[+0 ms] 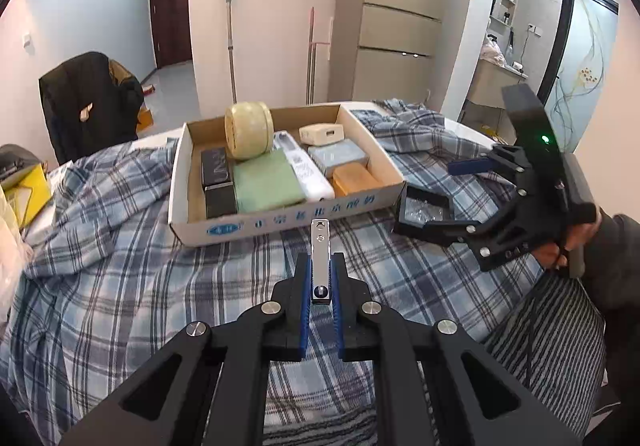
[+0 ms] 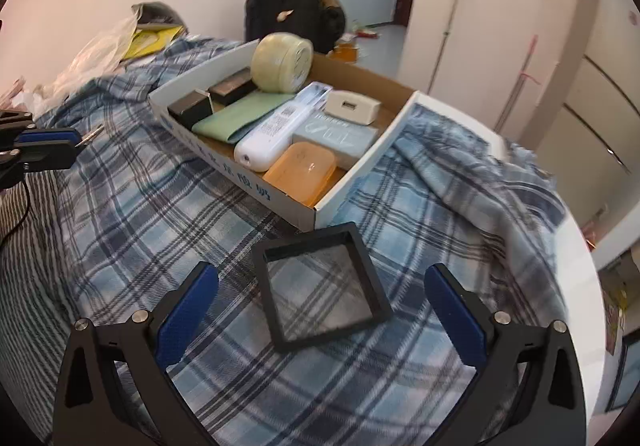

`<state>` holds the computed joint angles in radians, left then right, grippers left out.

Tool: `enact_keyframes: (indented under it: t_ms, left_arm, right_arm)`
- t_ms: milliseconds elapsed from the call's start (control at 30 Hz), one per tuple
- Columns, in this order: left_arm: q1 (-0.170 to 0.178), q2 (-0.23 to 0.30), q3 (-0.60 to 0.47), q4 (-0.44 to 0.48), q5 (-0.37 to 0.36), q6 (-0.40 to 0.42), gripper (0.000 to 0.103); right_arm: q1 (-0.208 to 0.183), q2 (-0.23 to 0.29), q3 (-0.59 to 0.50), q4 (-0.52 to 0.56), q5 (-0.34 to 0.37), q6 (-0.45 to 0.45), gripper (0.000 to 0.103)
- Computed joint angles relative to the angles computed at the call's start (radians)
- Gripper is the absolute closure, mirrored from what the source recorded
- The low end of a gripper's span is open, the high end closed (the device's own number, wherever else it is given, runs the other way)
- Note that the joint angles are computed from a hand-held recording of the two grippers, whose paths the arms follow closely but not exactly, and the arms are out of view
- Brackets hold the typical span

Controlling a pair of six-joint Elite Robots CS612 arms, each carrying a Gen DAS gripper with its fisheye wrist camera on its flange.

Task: Organize rigid objects
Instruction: 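Hold the nail clipper in the left gripper while the right gripper grasps the black square frame, then carry the clipper and frame into the cardboard box and lower them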

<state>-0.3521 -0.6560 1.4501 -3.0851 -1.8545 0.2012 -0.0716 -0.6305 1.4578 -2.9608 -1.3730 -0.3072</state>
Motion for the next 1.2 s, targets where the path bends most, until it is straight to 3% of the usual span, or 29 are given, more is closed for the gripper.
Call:
enact_keyframes:
  t_ms: [167, 300, 433, 567, 700, 933, 1033, 1067, 1200]
  left_arm:
    - [0.007, 0.002, -0.006, 0.007, -0.002, -0.009, 0.093]
    - [0.012, 0.003, -0.007, 0.007, -0.01, -0.019, 0.093]
    - [0.014, -0.005, 0.002, 0.004, -0.026, -0.011, 0.093]
    - [0.017, -0.019, 0.024, -0.02, -0.036, 0.001, 0.093]
    - [0.021, -0.029, 0.038, -0.031, -0.052, -0.001, 0.093]
    - [0.024, -0.041, 0.053, -0.054, -0.062, -0.019, 0.093]
    - [0.027, -0.047, 0.062, -0.069, -0.059, -0.021, 0.093]
    - [0.027, -0.049, 0.065, -0.075, -0.052, -0.021, 0.093]
    - [0.03, -0.053, 0.067, -0.076, -0.037, -0.023, 0.093]
  right_arm:
    - [0.003, 0.014, -0.029, 0.066, -0.003, 0.006, 0.015]
    - [-0.003, 0.014, -0.026, 0.082, 0.038, -0.008, 0.019]
    - [-0.002, 0.002, -0.016, 0.104, 0.033, -0.006, 0.027]
    - [0.003, -0.018, 0.005, 0.153, 0.036, -0.024, 0.027]
    - [0.021, -0.026, 0.032, 0.095, -0.03, -0.016, 0.027]
    - [0.029, 0.002, -0.018, 0.115, -0.064, 0.149, 0.027]
    - [0.047, 0.009, -0.027, 0.101, -0.146, 0.169, 0.03]
    - [0.049, 0.009, -0.025, 0.096, -0.153, 0.167, 0.034]
    - [0.06, -0.001, -0.01, 0.076, -0.199, 0.17, 0.034]
